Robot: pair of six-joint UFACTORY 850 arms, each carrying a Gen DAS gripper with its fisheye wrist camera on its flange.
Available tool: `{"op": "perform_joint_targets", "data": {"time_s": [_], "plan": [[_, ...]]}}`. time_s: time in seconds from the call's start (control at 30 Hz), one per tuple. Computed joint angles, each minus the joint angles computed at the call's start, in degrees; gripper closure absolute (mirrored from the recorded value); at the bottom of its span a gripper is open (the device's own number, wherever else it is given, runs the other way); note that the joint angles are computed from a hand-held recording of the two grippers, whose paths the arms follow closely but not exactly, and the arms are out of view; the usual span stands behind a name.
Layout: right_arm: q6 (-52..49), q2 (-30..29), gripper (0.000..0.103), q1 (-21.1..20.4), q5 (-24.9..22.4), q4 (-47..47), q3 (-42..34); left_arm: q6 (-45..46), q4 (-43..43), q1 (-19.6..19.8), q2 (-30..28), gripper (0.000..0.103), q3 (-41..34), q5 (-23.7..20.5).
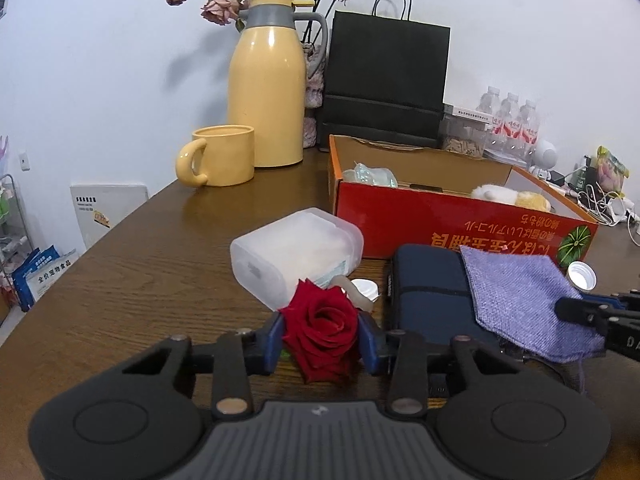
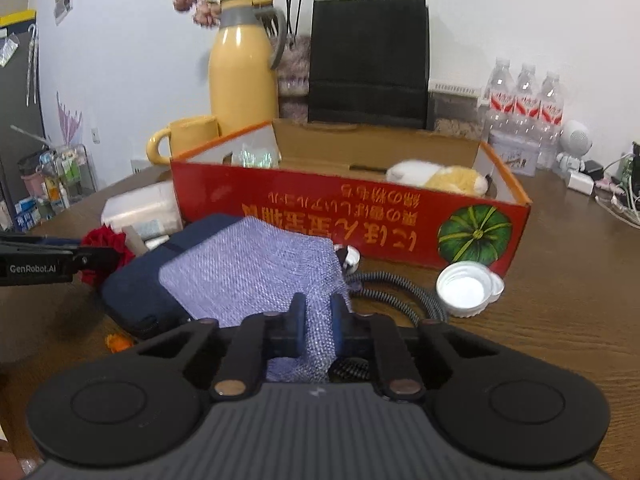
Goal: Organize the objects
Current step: 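Grasp the red rose with left tool while right tool grasps the purple cloth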
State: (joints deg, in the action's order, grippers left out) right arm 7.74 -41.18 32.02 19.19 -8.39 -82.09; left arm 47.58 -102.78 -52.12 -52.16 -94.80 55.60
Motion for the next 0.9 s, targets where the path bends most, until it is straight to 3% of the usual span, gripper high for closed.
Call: {"op": "perform_joint_targets", "data": {"time_s": [0.27,0.4,0.67,0.9], "plan": [[2.1,2.6,0.091,-0.5,6.5,-1.5,4.6,-1.6,0.6,-1.0,1.6,0.066,2.1,1.7],[3.5,3.7,0.091,-0.8,8.8,-2.0,6.3,-1.7,1.0,-1.2,2.7,0.066,3.5,0.4],[3.9,4.5,0.091,-1.0,10.0,-1.2,7.4,3.7,-3.7,-1.2,2.2,0.066,2.1,-1.9],[4.2,4.9,0.091,-1.2,10.4,-1.2,8.2,7.7,-6.1,-1.6,2.4,0.068,1.7,-0.8]]}}
